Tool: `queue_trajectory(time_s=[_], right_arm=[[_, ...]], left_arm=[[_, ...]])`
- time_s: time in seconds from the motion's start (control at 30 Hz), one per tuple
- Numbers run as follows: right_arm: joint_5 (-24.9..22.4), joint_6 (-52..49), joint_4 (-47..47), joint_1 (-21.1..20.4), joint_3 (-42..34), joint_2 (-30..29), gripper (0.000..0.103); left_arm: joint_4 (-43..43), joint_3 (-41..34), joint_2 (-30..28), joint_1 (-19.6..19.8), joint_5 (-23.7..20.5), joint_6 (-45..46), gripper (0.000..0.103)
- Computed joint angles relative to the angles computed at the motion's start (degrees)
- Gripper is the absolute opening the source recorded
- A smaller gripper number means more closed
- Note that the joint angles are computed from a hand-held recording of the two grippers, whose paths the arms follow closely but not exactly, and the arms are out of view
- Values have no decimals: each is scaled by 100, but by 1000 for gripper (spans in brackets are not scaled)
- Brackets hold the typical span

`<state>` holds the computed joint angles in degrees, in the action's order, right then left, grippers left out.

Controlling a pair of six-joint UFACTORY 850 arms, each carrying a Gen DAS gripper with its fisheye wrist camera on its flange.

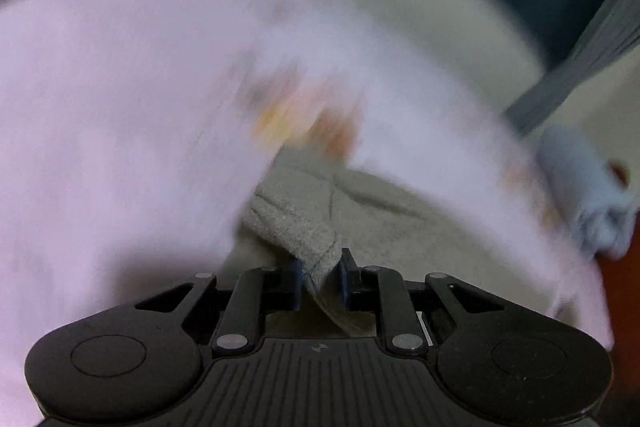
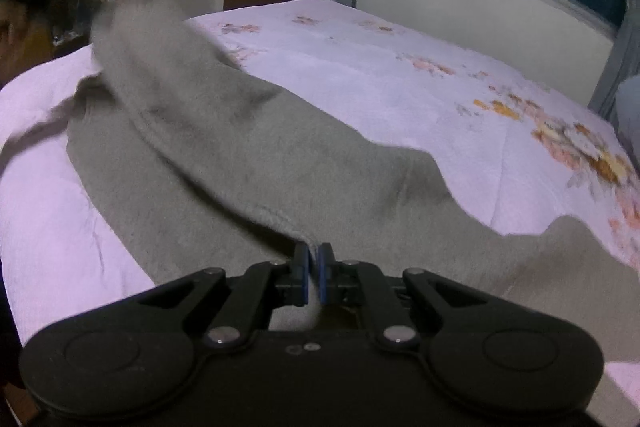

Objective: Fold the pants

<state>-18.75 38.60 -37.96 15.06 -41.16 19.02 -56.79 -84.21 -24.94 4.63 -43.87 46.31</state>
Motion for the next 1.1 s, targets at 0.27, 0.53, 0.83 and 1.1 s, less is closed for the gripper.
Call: queue_trajectory(time_s=[0.27, 0.53, 0.83, 1.1], right_arm=[[-163, -234, 86, 83, -78, -61, 0], [-128, -383, 213, 41, -30, 8, 0], [-363, -249, -282, 319, 1, 401, 0], [-958, -859, 352, 675, 208, 256, 0]], left_arm=[[-1050, 150, 74, 224, -534, 423, 18], [-588, 229, 13, 259, -483, 77, 19], [-18, 132, 128, 90, -251, 101, 19], [-6, 102, 37, 185, -476, 182, 19]])
